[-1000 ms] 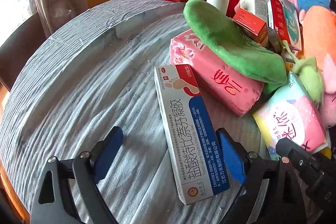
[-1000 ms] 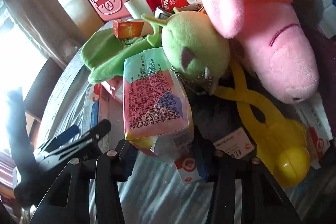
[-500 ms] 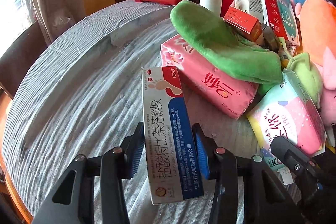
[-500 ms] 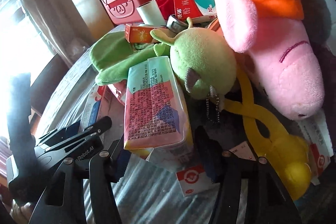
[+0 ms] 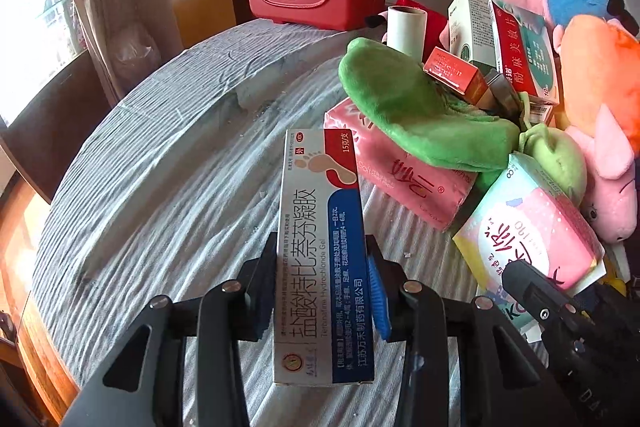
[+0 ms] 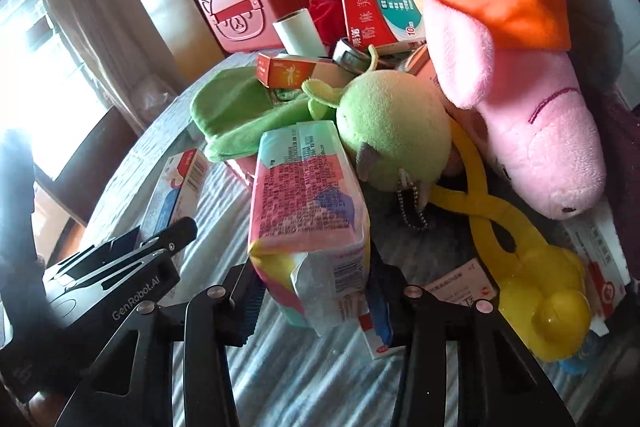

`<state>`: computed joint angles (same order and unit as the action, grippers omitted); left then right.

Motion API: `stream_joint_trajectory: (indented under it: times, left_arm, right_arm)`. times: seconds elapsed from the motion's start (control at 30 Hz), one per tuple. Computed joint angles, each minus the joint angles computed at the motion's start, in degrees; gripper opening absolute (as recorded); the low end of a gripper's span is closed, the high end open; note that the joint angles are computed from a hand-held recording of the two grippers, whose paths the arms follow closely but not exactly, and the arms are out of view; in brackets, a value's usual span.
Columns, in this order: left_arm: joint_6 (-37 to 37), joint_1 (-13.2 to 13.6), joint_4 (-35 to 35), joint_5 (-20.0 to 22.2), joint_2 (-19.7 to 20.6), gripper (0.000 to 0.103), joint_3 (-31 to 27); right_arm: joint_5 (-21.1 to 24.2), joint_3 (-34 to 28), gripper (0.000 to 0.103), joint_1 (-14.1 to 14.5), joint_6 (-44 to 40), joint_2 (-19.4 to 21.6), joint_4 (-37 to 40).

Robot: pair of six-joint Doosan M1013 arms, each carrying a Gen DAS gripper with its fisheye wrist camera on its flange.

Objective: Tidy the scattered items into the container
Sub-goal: 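Carry the medicine box and pad pack with both tools over the blue box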

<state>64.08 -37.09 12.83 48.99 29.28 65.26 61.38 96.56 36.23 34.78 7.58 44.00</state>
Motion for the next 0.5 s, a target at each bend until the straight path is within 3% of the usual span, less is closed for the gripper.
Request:
stream_joint_trajectory:
  times: [0.27, 0.5]
  left_arm:
    - [-2.7, 0.0, 4.0, -0.3, -3.7, 0.038, 0.1]
    - [1.4, 0.1, -0.9, -3.6, -7.2, 0.038, -1.2]
  right_arm:
    - [3.0, -1.0, 0.042, -1.5, 0.5, -3.3, 5.0]
    - [0.8, -1.9, 0.042, -4.8, 0.4, -9.6, 7.7]
